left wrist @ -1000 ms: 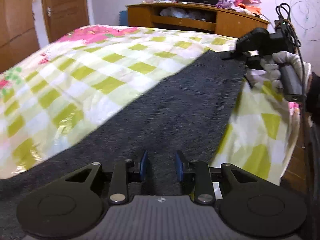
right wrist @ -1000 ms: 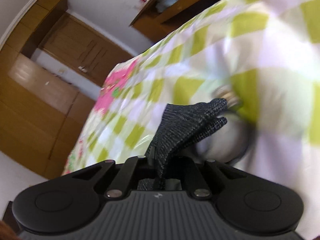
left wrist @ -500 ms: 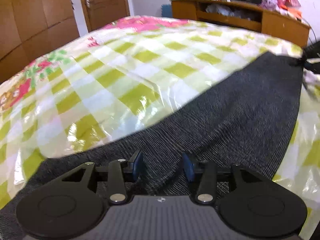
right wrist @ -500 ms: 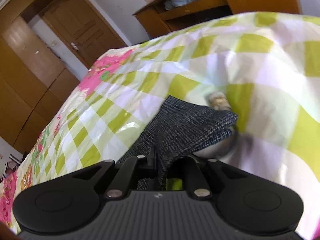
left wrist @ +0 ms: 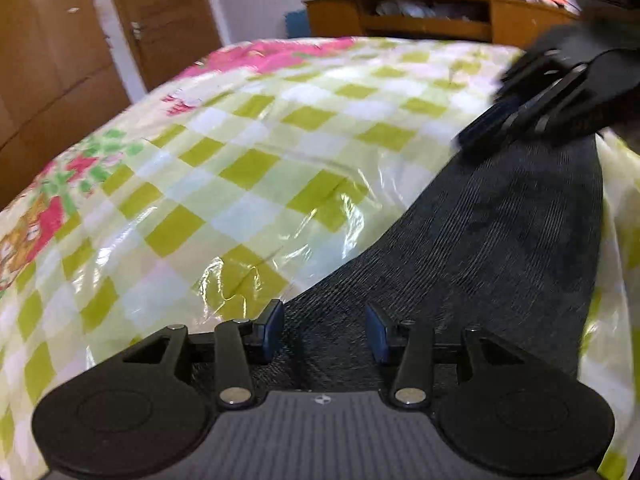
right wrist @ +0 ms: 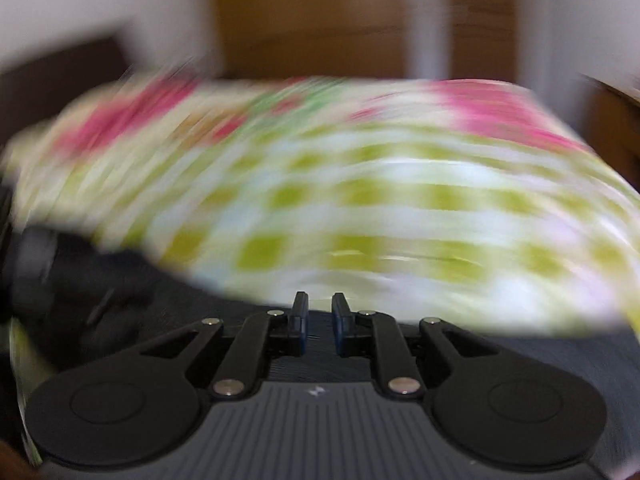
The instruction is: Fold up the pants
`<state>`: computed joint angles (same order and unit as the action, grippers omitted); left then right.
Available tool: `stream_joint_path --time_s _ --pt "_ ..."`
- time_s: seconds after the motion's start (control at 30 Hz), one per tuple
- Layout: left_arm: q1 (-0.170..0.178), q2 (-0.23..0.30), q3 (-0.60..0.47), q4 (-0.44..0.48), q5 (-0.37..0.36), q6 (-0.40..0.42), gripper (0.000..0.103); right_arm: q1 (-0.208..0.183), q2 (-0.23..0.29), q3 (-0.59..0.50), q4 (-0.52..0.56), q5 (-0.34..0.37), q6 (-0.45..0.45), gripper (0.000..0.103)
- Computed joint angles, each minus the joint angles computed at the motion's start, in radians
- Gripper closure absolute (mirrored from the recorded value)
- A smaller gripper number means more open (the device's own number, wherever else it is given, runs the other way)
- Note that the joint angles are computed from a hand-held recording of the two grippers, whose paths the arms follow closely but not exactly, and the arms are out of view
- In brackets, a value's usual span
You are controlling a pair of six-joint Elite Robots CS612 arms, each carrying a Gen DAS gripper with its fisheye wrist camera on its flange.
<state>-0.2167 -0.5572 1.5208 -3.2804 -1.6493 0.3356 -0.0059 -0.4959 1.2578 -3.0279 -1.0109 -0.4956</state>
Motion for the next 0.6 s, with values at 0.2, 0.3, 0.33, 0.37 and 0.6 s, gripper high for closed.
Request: stream_joint_path --time_s 0.2,0.3,0.33,0.37,0.6 --pt "0.025 0.025 -0.058 0.103 -0.074 0.097 0.049 0.073 0.072 -0.213 0.431 -0.027 -0.442 0.086" --pt "0.034 0.028 -0.073 0.140 -0.115 0.119 0.054 0.085 0.098 -0.284 0.574 -0.067 -0.535 0.082" --pt "0.035 0.029 -0.076 0.149 -0.122 0.131 0.056 0.090 0.106 -0.301 0.610 -0.085 -0.561 0.080" --pt "0.035 0.029 -0.077 0.153 -0.122 0.143 0.060 0.093 0.111 -0.313 0.637 -0.100 -0.583 0.079" --pt "0.033 0.016 -0.070 0.187 -0.132 0.205 0.067 0.102 0.151 -0.411 0.768 -0.120 -0.635 0.076"
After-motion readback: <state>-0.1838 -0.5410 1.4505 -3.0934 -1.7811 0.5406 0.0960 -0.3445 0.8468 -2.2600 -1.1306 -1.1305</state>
